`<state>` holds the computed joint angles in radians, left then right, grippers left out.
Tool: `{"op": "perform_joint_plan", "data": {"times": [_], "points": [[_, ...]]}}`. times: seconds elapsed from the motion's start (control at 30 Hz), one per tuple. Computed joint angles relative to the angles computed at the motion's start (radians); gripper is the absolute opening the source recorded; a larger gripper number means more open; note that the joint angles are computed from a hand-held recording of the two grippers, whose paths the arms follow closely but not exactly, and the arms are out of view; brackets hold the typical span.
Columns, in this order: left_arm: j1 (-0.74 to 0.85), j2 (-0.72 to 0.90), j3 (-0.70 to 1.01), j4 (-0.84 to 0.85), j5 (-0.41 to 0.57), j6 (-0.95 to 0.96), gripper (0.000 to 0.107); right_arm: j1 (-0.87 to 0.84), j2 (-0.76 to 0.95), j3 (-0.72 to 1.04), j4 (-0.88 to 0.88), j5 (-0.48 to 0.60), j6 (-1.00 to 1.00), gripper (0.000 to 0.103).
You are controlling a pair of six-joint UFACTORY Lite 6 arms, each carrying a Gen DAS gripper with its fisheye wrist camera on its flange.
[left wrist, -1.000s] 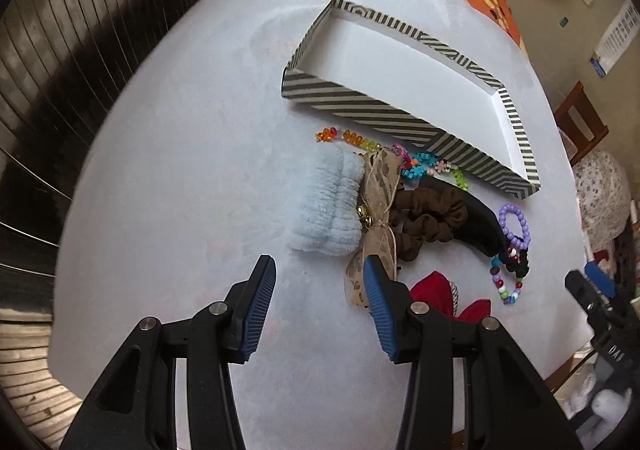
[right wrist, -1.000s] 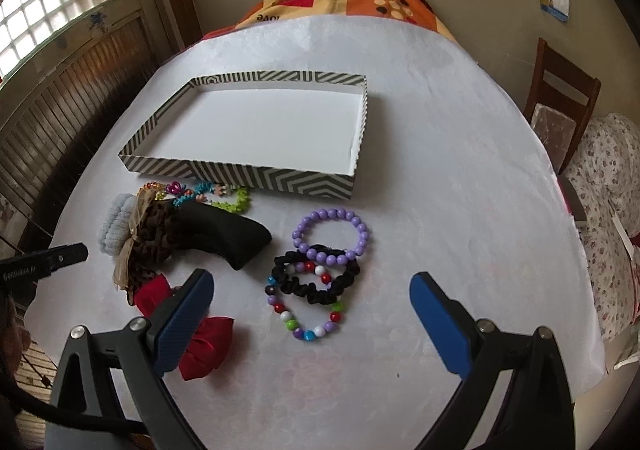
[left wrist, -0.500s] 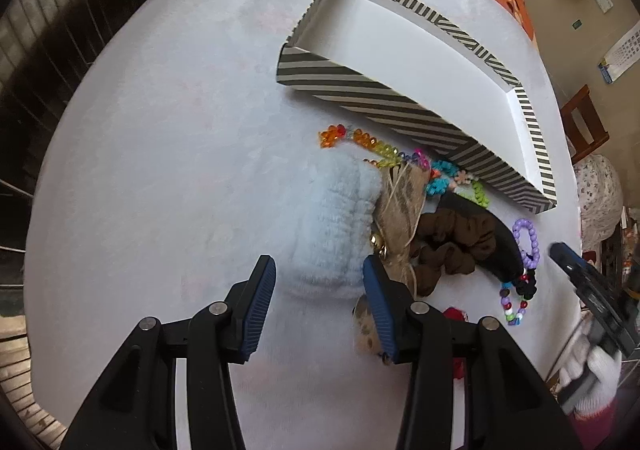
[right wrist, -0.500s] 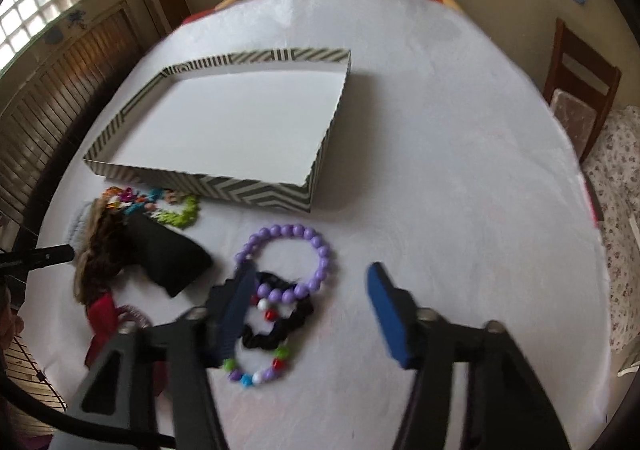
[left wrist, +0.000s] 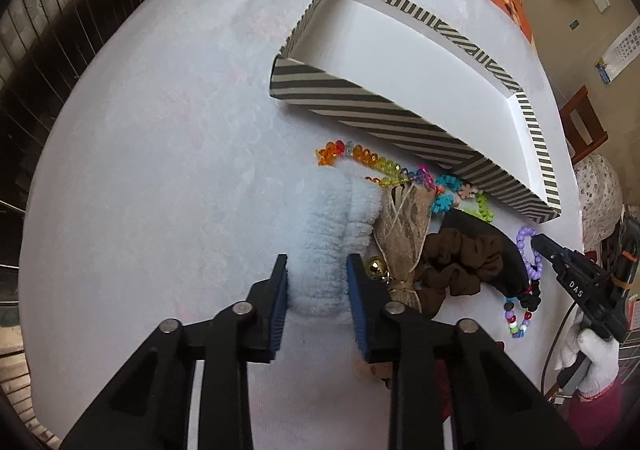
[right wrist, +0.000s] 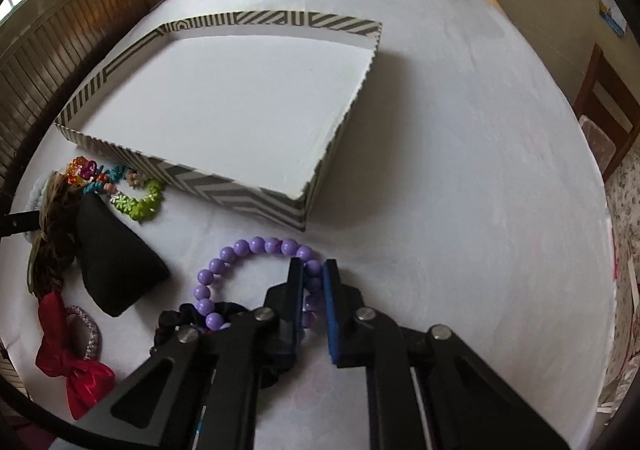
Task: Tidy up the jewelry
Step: 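Carry the blue scrunchie into the box with the left tool while the right tool drops the purple bracelet inside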
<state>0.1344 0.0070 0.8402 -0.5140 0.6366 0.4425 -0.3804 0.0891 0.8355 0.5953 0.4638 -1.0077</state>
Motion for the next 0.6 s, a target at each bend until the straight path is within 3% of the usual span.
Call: {"op": "perform_joint_plan", "data": {"times": [0.07,0.33,0.6], "points": [[0.014,-0.016,0.004,-0.003,0.013,0.004,0.012,-0.030,-0.004,0.021,0.034,0.058,-0.024,0.009],[0.078,-0.098,0.086,0.010,0.100,0.015,0.010,-0.110,-0.140,0.071,0.074,0.260,-0.048,0.009],[0.021,0.006,0.327,0.002,0.133,-0.004,0.010,-0.094,-0.179,0.220,0.087,0.374,0.015,0.009]]}}
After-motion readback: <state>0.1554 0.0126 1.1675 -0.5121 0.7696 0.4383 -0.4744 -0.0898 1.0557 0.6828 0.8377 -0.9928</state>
